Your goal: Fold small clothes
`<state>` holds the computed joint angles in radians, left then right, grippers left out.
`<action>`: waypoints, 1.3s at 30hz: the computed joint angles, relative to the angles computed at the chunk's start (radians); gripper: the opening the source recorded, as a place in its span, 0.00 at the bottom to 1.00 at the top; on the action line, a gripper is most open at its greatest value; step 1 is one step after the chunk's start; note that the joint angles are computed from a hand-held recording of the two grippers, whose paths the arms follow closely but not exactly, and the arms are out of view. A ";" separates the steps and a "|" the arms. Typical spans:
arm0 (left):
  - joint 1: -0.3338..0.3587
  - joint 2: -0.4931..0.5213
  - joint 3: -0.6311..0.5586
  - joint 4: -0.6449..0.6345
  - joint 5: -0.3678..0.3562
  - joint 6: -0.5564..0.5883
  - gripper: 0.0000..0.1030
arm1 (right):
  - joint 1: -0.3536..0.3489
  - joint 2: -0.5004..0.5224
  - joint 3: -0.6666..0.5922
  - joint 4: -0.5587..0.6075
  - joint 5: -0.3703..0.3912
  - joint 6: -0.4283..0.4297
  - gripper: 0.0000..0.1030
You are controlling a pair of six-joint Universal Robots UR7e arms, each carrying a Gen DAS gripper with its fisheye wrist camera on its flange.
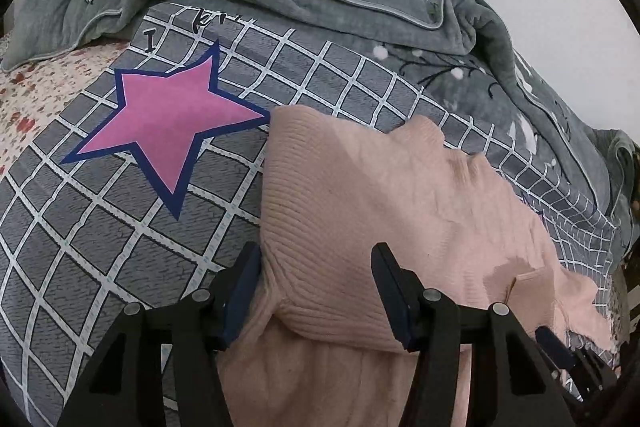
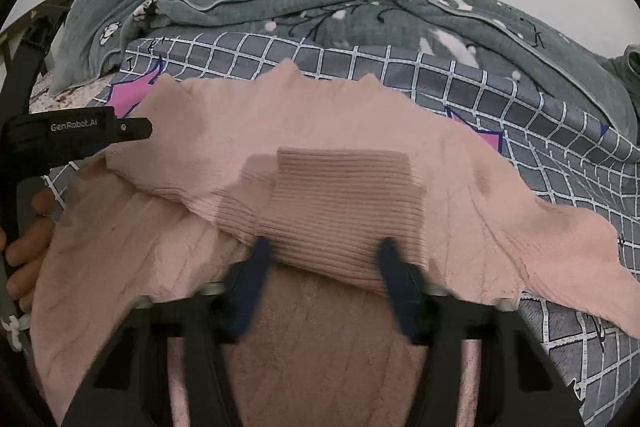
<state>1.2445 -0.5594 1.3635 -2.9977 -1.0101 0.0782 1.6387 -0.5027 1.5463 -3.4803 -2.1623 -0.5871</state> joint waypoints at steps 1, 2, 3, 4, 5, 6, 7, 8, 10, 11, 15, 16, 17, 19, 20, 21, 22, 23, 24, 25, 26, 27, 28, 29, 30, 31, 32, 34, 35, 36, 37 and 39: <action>0.000 0.000 0.000 0.000 0.001 -0.001 0.53 | -0.001 -0.001 0.005 -0.007 0.007 -0.005 0.12; 0.000 0.001 -0.001 0.001 0.003 -0.004 0.53 | -0.001 -0.001 0.007 -0.019 0.011 -0.007 0.06; 0.000 0.001 -0.001 0.001 0.004 -0.005 0.53 | -0.002 -0.003 0.013 -0.033 0.019 -0.008 0.00; -0.001 0.002 -0.002 0.000 0.005 -0.004 0.53 | -0.004 -0.009 0.021 -0.047 0.031 -0.006 0.00; -0.001 0.002 -0.001 -0.003 0.008 -0.003 0.53 | -0.006 -0.014 0.029 -0.072 0.044 -0.004 0.00; -0.002 0.003 -0.001 -0.004 0.012 -0.002 0.53 | -0.007 -0.019 0.037 -0.098 0.050 0.000 0.00; -0.002 0.003 -0.001 -0.004 0.015 -0.003 0.53 | -0.009 -0.028 0.048 -0.130 0.058 0.009 0.00; -0.002 0.004 -0.001 -0.002 0.017 -0.004 0.53 | -0.012 -0.035 0.057 -0.152 0.065 0.017 0.00; -0.001 0.003 -0.003 0.003 0.017 -0.007 0.53 | -0.018 -0.057 0.079 -0.201 0.071 0.035 0.00; 0.000 0.003 -0.003 0.004 0.016 -0.010 0.53 | -0.019 -0.063 0.085 -0.218 0.065 0.036 0.00; 0.001 0.003 -0.006 0.010 0.021 -0.023 0.53 | -0.026 -0.082 0.094 -0.258 -0.001 0.035 0.00; 0.002 0.003 -0.006 0.010 0.023 -0.026 0.53 | -0.033 -0.090 0.100 -0.259 -0.007 0.041 0.00; 0.001 0.003 -0.007 0.011 0.025 -0.028 0.53 | -0.038 -0.096 0.103 -0.264 -0.028 0.050 0.00; 0.001 0.004 -0.007 0.011 0.029 -0.028 0.53 | -0.053 -0.114 0.116 -0.266 -0.048 0.079 0.00; 0.000 0.004 -0.007 0.010 0.030 -0.028 0.53 | -0.060 -0.123 0.123 -0.262 -0.051 0.093 0.00; 0.000 0.004 -0.007 0.010 0.030 -0.027 0.54 | -0.067 -0.132 0.130 -0.258 -0.056 0.106 0.00; 0.000 0.004 -0.007 0.011 0.032 -0.028 0.54 | -0.075 -0.141 0.137 -0.258 -0.067 0.122 0.00; 0.000 0.004 -0.006 0.011 0.032 -0.029 0.54 | -0.081 -0.146 0.139 -0.259 -0.072 0.129 0.00; 0.000 0.003 -0.006 0.010 0.032 -0.029 0.54 | -0.086 -0.151 0.145 -0.263 -0.076 0.134 0.00; 0.000 0.003 -0.004 0.009 0.033 -0.030 0.54 | -0.092 -0.158 0.152 -0.265 -0.082 0.140 0.00; 0.000 0.002 -0.003 0.008 0.033 -0.031 0.54 | -0.096 -0.163 0.158 -0.267 -0.084 0.146 0.00; 0.000 0.002 -0.004 0.008 0.033 -0.031 0.54 | -0.099 -0.168 0.163 -0.266 -0.082 0.153 0.01; 0.000 0.002 -0.003 0.008 0.032 -0.031 0.54 | -0.105 -0.180 0.176 -0.259 -0.069 0.166 0.01; 0.000 0.002 -0.004 0.009 0.033 -0.030 0.55 | -0.107 -0.186 0.186 -0.256 -0.054 0.169 0.01; 0.000 0.003 -0.004 0.008 0.032 -0.030 0.55 | -0.107 -0.190 0.193 -0.256 -0.035 0.168 0.03; 0.000 0.002 -0.003 0.008 0.031 -0.031 0.56 | -0.104 -0.194 0.203 -0.253 -0.002 0.161 0.06; -0.001 0.002 -0.003 0.010 0.031 -0.033 0.57 | -0.099 -0.196 0.205 -0.243 0.019 0.151 0.20; -0.001 0.002 -0.003 0.010 0.030 -0.036 0.58 | -0.078 -0.188 0.198 -0.217 0.061 0.105 0.54; -0.001 0.002 -0.003 0.011 0.028 -0.037 0.58 | -0.070 -0.178 0.191 -0.214 0.077 0.081 0.61; -0.001 0.001 -0.003 0.011 0.027 -0.038 0.58 | -0.056 -0.163 0.180 -0.206 0.096 0.046 0.61; 0.000 0.000 -0.002 0.010 0.025 -0.038 0.59 | -0.045 -0.152 0.169 -0.188 0.104 0.022 0.61; 0.000 0.000 -0.001 0.009 0.021 -0.038 0.59 | -0.026 -0.127 0.141 -0.144 0.105 -0.007 0.61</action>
<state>1.2446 -0.5598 1.3622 -2.9882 -0.9895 0.0404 1.6128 -0.6297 1.6870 -3.6246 -2.0572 -0.5940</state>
